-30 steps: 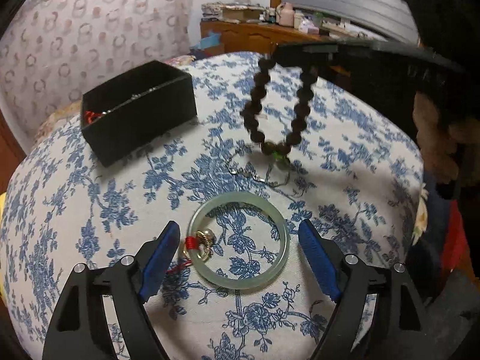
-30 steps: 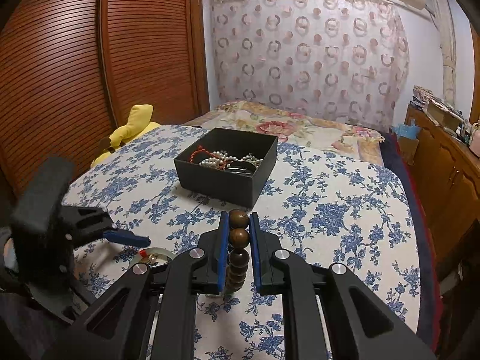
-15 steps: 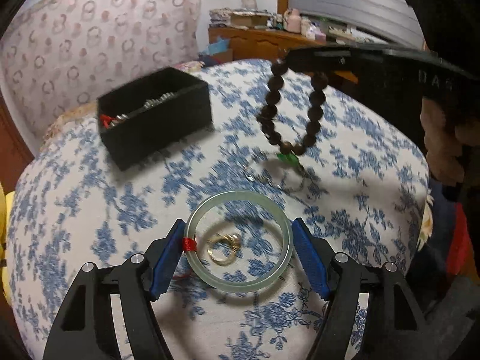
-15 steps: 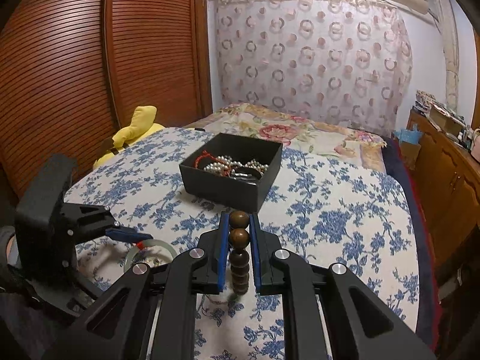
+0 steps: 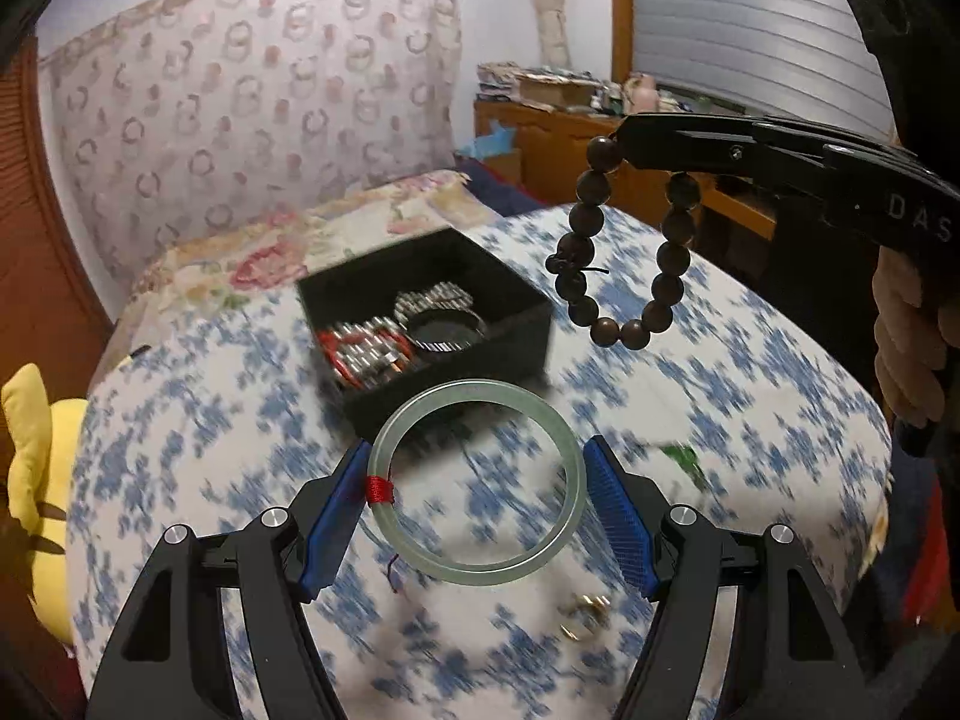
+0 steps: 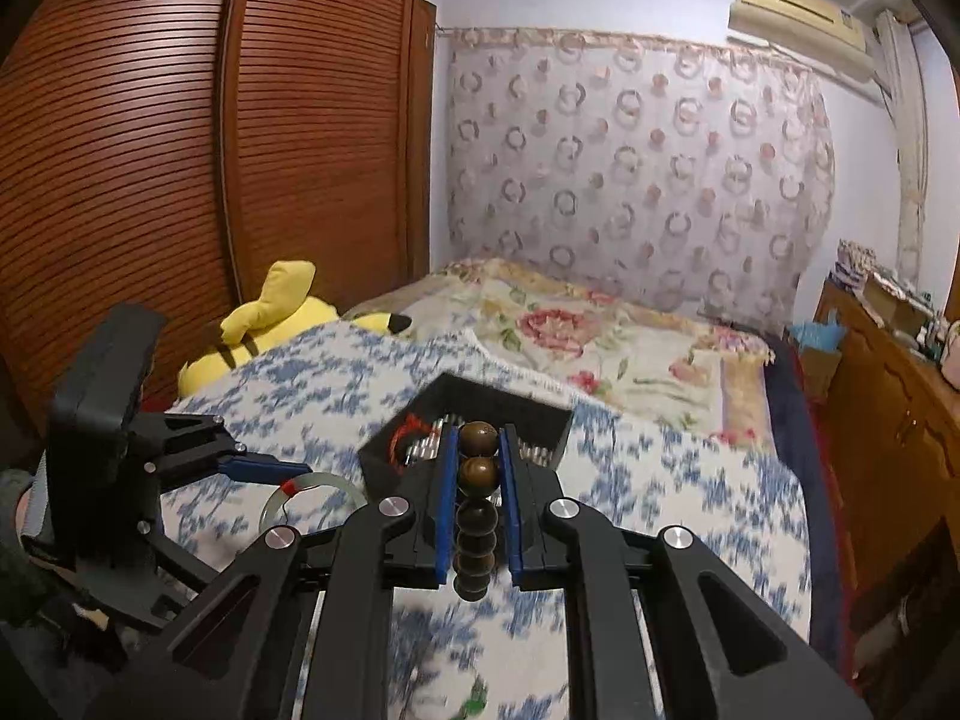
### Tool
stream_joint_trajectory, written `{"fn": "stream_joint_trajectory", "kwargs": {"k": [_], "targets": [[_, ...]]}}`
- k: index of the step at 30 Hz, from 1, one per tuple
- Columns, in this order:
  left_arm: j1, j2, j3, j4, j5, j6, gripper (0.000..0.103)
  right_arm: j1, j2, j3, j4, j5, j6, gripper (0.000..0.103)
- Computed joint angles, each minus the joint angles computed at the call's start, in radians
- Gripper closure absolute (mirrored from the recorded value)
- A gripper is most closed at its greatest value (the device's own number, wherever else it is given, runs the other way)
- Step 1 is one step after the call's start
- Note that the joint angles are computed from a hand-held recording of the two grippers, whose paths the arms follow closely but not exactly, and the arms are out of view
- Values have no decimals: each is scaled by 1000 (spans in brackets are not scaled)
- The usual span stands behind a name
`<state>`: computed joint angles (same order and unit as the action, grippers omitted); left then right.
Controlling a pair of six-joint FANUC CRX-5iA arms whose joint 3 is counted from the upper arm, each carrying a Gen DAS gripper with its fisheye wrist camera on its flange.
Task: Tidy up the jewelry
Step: 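Lower bangle and bead bracelet into the black box and open both tools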
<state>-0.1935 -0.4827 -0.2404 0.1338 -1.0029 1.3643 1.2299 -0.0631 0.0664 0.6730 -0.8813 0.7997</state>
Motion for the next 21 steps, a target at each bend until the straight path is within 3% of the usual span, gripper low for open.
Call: {"fn": "stream_joint_trajectory", "kwargs": {"k": [12, 21], "targets": [[76, 68, 54, 29, 40, 0, 34, -101, 167, 204, -184, -29, 127, 88], [89, 117, 71, 47, 46, 3, 34, -127, 198, 233, -273, -58, 147, 87]]}}
